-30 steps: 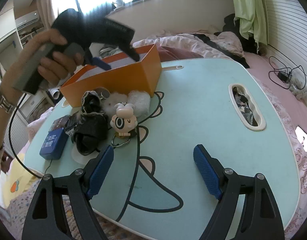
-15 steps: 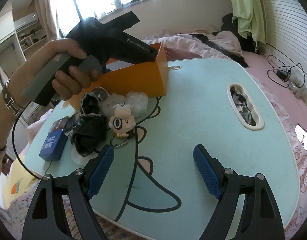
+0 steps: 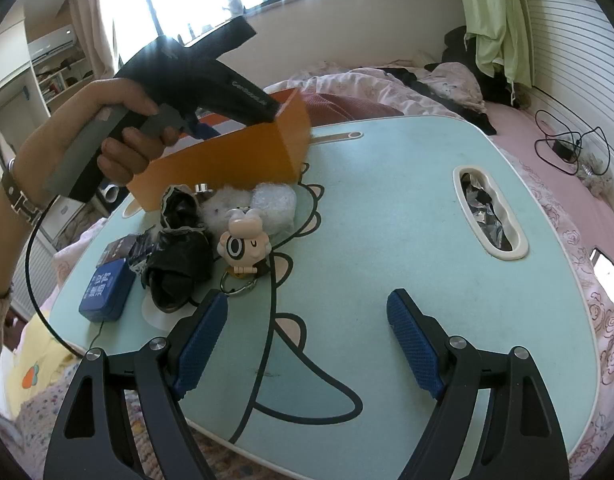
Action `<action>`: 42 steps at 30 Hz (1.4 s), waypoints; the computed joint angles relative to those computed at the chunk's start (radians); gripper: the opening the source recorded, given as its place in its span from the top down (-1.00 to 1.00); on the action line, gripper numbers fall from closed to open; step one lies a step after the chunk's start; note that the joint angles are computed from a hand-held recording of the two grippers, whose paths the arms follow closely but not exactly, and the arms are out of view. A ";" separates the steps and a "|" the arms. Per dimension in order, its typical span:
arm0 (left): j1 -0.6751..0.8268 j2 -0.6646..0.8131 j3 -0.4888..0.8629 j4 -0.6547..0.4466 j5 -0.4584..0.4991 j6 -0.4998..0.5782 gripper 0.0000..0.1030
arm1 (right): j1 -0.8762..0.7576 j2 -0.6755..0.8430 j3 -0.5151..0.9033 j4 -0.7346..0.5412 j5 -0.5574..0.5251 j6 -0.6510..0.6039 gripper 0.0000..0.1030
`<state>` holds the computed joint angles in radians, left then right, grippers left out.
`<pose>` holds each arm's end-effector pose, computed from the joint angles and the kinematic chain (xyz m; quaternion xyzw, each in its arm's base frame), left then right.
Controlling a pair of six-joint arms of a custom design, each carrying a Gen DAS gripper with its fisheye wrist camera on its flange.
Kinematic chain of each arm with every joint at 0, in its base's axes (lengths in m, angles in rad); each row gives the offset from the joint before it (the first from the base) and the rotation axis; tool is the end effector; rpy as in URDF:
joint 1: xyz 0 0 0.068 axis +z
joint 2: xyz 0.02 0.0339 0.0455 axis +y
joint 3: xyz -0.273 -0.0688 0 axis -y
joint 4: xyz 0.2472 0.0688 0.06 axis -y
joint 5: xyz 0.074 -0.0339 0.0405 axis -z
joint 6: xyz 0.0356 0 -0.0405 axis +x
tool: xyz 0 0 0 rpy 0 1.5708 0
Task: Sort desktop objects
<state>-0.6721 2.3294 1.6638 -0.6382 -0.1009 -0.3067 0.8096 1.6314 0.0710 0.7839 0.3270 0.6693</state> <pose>0.3686 -0.2887 0.1006 0.1732 0.9746 -0.0184 0.1408 0.1296 0.1195 0.0640 -0.0010 0.9120 0.1463 0.3831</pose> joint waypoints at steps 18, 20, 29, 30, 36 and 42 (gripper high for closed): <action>-0.059 0.058 0.035 -0.036 0.130 -0.047 -0.70 | -0.012 0.006 -0.003 0.015 -0.009 -0.009 -0.59; -0.051 0.034 -0.016 0.025 0.137 -0.018 -0.72 | -0.010 0.006 -0.002 0.011 -0.003 -0.005 -0.59; -0.032 -0.012 -0.064 0.030 0.065 0.025 1.00 | -0.019 0.009 -0.005 0.026 -0.013 -0.007 -0.59; -0.039 -0.020 -0.075 0.040 0.013 0.034 1.00 | -0.018 0.009 -0.004 0.024 -0.012 -0.006 -0.59; -0.045 -0.169 -0.148 0.075 -0.100 0.056 0.94 | -0.009 -0.010 0.000 -0.003 0.002 0.005 -0.59; -0.031 -0.146 -0.128 -0.057 0.152 0.085 -0.01 | -0.016 -0.010 -0.001 0.000 -0.003 0.001 -0.59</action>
<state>-0.7034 2.1837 1.5361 -0.6950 0.0507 -0.2215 0.7940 1.6217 0.0700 0.7841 0.3237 0.6699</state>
